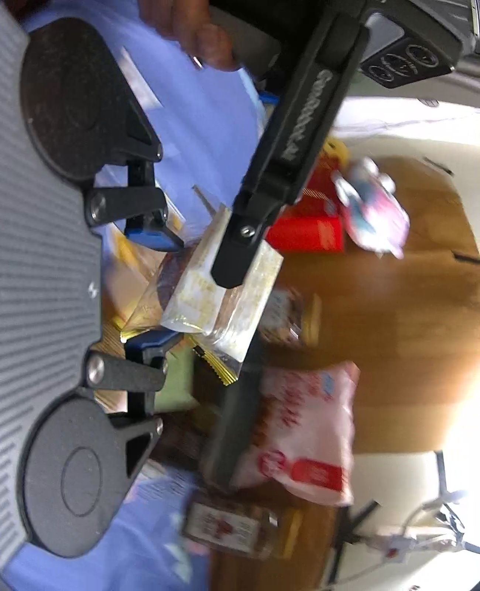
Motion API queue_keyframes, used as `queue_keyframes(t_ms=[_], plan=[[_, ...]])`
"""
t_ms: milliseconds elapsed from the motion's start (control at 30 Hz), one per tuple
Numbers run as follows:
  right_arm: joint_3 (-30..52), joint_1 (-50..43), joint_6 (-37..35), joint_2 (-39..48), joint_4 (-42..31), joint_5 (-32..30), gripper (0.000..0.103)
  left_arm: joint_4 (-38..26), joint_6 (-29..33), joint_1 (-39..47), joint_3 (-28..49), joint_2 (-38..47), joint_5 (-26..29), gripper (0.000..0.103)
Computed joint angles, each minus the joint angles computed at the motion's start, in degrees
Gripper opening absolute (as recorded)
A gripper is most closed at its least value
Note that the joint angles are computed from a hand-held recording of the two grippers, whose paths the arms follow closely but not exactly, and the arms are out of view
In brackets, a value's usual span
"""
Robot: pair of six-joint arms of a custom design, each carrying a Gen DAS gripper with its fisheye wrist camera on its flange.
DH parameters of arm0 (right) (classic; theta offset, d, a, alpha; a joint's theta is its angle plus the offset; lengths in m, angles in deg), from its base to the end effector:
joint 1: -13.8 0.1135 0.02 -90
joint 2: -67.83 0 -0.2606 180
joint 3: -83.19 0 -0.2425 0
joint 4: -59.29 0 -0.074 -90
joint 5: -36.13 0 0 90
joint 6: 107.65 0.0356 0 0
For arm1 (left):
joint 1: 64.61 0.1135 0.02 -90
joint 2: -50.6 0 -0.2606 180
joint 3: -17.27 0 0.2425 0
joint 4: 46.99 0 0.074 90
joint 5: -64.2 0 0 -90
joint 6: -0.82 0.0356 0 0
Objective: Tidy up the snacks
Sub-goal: 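Lower the bread pack into the black tin and open the left gripper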
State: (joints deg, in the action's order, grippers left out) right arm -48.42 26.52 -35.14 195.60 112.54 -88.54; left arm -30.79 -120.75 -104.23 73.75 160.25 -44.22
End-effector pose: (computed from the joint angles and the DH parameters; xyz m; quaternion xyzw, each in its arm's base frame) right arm 0.3048 0.0896 0.0357 -0.3633 0.7410 0.2316 0.5150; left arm 0.2684 -0.2076 0.1000 -0.0093 0.8861 -0.1400 0.4417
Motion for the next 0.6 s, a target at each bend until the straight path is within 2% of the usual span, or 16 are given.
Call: queue_keyframes(t_ms=[67,133,300,467,533,600], plan=[[4.95,-0.99,-0.15,0.25,-3.99,0.38,0.048,-1.87,2.11,3.80,7.01,4.03,3.67,0.048],[12.06,-2.15,0.09,1.11,-11.20,0.41,0.048,-4.00,2.55,6.99,13.49,8.66,7.21,0.048],[28.96,-4.18,2.70,7.08,-26.71,0.33,0.048,-9.25,3.79,10.85,28.41,18.92,10.54,0.048],[37.35,-4.43,4.31,11.39,-31.79,1.59,0.050,-13.62,4.19,12.40,38.21,25.40,11.14,0.047],[37.65,-4.31,4.97,12.26,-30.01,2.98,0.052,-16.40,4.64,12.49,41.84,27.46,10.52,0.048],[37.38,-4.31,5.30,12.88,-27.77,3.35,0.053,-16.13,5.22,12.35,42.38,28.29,10.46,0.048]])
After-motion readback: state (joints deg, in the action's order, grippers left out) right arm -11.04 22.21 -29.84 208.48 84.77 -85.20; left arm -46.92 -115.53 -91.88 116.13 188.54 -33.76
